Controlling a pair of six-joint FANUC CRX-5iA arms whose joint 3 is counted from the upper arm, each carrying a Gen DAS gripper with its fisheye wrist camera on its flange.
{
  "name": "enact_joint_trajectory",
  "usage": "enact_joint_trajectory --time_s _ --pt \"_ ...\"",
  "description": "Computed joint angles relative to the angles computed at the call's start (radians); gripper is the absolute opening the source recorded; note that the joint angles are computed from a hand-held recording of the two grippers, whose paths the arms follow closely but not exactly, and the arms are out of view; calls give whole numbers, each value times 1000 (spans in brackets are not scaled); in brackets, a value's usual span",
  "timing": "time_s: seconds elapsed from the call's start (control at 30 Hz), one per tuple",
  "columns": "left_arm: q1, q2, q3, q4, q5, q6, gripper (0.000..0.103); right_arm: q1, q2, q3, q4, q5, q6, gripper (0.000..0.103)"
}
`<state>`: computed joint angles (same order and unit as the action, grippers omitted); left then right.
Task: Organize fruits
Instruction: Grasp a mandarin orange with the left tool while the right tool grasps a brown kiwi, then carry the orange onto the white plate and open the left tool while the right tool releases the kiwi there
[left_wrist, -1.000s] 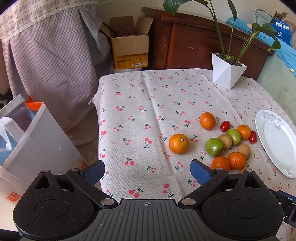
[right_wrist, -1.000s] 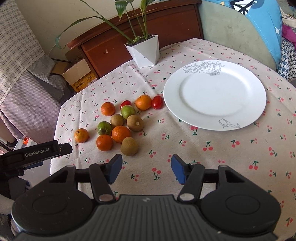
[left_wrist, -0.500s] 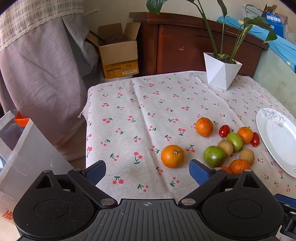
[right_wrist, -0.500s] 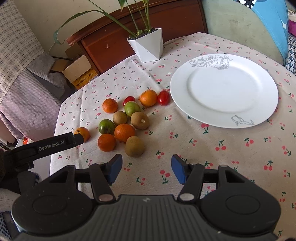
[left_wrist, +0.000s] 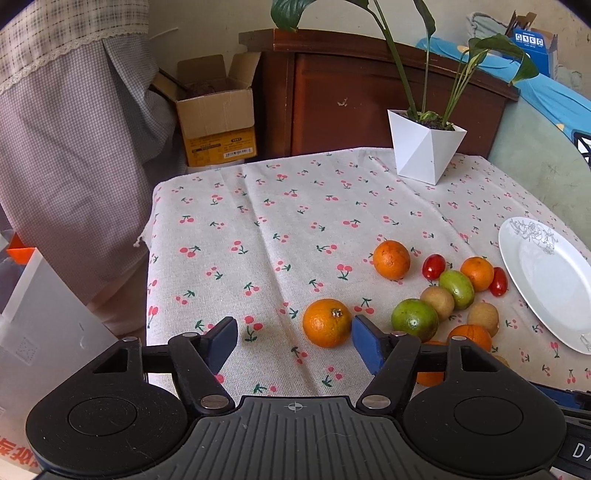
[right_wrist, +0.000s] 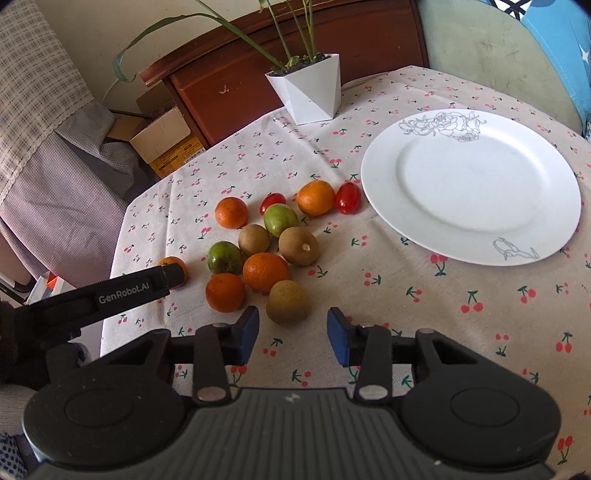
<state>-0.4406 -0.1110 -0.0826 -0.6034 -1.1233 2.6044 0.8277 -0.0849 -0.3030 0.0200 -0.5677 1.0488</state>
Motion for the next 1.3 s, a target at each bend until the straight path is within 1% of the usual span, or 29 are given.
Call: enact_joint_trajectory --time_s 0.03,0.17,0.23,0.33,0.4,0.47,0.5,0.53,0.57,0.83,0.97,1.1,1.17,1.3 --pt "3 0 -2 6 5 -4 63 2 -1 -7 10 9 -9 35" --pt "13 0 -11 19 13 -2 63 -1 -1 -12 3 26 -5 30" --pt "12 -2 -16 12 18 7 63 -4 -2 -12 -18 35 16 25" --pt "6 -4 -19 0 20 14 62 2 -4 -23 -8 53 13 24" --pt "1 -4 -20 -6 24 15 56 -2 -3 -20 -20 54 17 24" --pt "1 -9 -24 -5 35 16 42 -6 -4 -17 -29 52 18 24" --pt "1 -11 -26 -4 40 17 39 -6 -4 -19 -29 54 17 24" --pt "2 -13 -27 -1 45 17 31 -6 -6 -21 -28 57 16 24" --pt "2 -13 -27 0 44 18 27 -6 -7 -21 -29 59 17 24" --pt "12 -39 -50 21 80 33 27 -8 -21 -32 -25 74 9 24" --pt "4 -44 -48 18 73 38 27 -4 -23 -35 -20 77 14 24" --pt "5 -56 -55 36 77 42 27 -10 -21 -30 -41 77 38 24" --pt "-6 -56 -51 28 68 41 27 -14 -19 -24 -61 73 57 27" --pt "-19 -58 -49 28 63 38 27 -21 -10 -10 -96 63 87 29"
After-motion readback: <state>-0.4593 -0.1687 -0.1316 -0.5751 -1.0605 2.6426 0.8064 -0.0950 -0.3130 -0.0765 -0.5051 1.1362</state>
